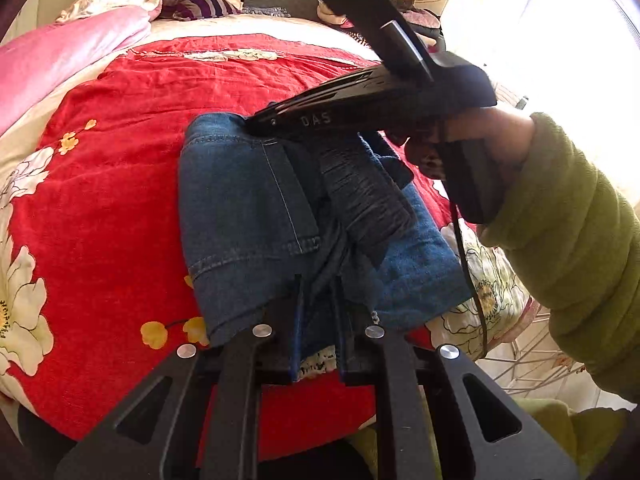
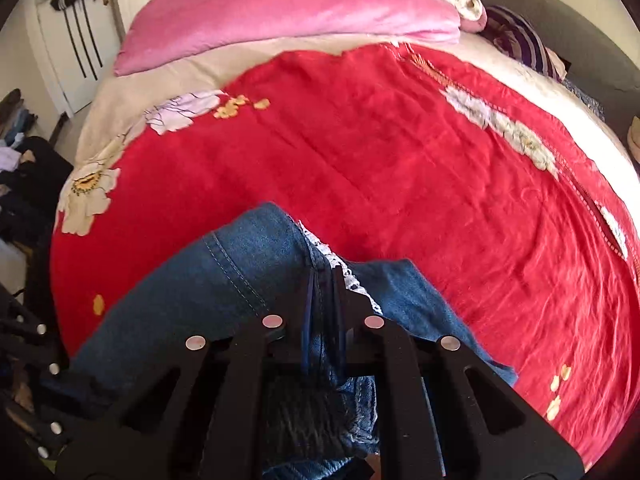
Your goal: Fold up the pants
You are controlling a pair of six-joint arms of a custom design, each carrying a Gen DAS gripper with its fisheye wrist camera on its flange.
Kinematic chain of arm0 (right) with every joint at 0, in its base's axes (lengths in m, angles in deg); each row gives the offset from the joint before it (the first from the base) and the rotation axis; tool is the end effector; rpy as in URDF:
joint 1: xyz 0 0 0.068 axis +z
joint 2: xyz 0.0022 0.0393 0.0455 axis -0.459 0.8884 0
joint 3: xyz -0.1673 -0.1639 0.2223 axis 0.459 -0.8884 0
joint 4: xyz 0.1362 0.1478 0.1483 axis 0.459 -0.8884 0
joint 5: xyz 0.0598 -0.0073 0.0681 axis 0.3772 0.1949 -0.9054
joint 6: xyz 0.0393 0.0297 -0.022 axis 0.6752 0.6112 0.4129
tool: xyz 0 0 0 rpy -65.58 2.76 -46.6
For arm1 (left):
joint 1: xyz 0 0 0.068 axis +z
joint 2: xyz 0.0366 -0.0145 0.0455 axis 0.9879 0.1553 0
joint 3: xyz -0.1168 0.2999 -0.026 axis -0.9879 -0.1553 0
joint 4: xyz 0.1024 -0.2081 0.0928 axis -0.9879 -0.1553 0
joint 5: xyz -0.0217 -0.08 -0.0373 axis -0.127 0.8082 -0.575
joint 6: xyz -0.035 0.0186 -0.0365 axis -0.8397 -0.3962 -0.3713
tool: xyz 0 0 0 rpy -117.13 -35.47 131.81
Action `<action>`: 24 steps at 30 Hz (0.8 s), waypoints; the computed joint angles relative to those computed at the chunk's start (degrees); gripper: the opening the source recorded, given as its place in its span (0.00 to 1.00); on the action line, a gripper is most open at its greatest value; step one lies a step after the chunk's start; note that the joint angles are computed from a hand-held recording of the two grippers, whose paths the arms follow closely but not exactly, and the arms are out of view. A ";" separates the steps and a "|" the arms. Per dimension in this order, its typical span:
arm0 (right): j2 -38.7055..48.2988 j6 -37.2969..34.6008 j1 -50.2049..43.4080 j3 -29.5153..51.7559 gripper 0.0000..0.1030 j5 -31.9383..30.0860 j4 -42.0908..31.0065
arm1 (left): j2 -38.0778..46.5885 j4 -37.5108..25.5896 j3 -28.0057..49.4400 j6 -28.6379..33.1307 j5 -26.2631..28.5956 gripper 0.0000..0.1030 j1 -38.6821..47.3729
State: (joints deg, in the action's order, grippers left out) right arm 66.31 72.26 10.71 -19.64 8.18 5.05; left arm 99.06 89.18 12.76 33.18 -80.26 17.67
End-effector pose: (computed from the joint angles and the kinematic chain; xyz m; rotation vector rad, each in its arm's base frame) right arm 0.2787 0.2222 0.1394 -1.0479 2.3459 0.3167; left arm 0.1068 -0.1894 0.1279 0.2947 2.4611 -0.4624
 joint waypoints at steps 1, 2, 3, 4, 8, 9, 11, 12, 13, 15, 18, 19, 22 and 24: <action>-0.19 0.67 -0.32 -0.48 0.04 -0.23 0.73 | -0.02 0.13 -0.03 -0.05 0.21 0.12 0.11; -0.45 1.25 -0.45 -0.85 0.05 -0.23 1.23 | 0.01 0.26 -0.09 -0.04 0.37 0.12 0.17; -0.85 1.87 -0.79 -1.36 0.05 -0.85 1.79 | 0.04 0.39 -0.15 -0.11 0.52 0.12 0.20; -1.15 2.39 -1.05 -1.72 0.07 -1.38 2.21 | 0.07 0.40 -0.10 -0.08 0.66 0.12 0.30; -3.96 5.04 -2.31 -4.32 0.21 -3.72 4.28 | 0.04 0.66 -0.29 -0.04 0.96 0.12 0.44; -5.14 5.44 -2.56 -5.29 0.25 -3.98 5.04 | 0.05 0.72 -0.30 0.04 1.04 0.12 0.58; -7.53 6.10 -3.16 -7.11 0.33 -4.64 6.27 | 0.01 0.71 -0.31 0.12 1.08 0.13 0.67; -8.48 6.37 -3.36 -7.75 0.35 -4.69 6.59 | 0.00 0.68 -0.28 0.12 1.11 0.13 0.69; -10.10 6.82 -3.75 -8.98 0.41 -5.02 7.26 | -0.02 0.61 -0.23 0.12 1.10 0.13 0.67; -12.65 7.90 -4.26 -11.10 0.51 -5.18 8.61 | -0.07 0.52 -0.16 0.09 1.11 0.13 0.65; -17.09 9.41 -4.57 -14.92 0.60 -5.08 10.52 | -0.19 0.58 -0.13 0.18 1.27 0.17 0.66; -18.36 9.79 -4.55 -16.01 0.65 -4.80 11.00 | -0.29 0.32 0.01 0.06 1.08 0.18 0.42; -22.05 10.63 -4.80 -18.96 0.70 -4.54 12.05 | -0.58 -0.25 0.19 -0.53 0.45 0.20 -0.54; -24.61 11.18 -4.82 -20.68 0.73 -4.14 12.37 | -0.44 -0.20 0.14 -0.75 0.18 0.20 -0.95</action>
State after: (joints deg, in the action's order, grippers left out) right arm 41.71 83.44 5.89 -40.32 4.04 17.42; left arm 98.62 88.98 12.90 32.43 -80.08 16.72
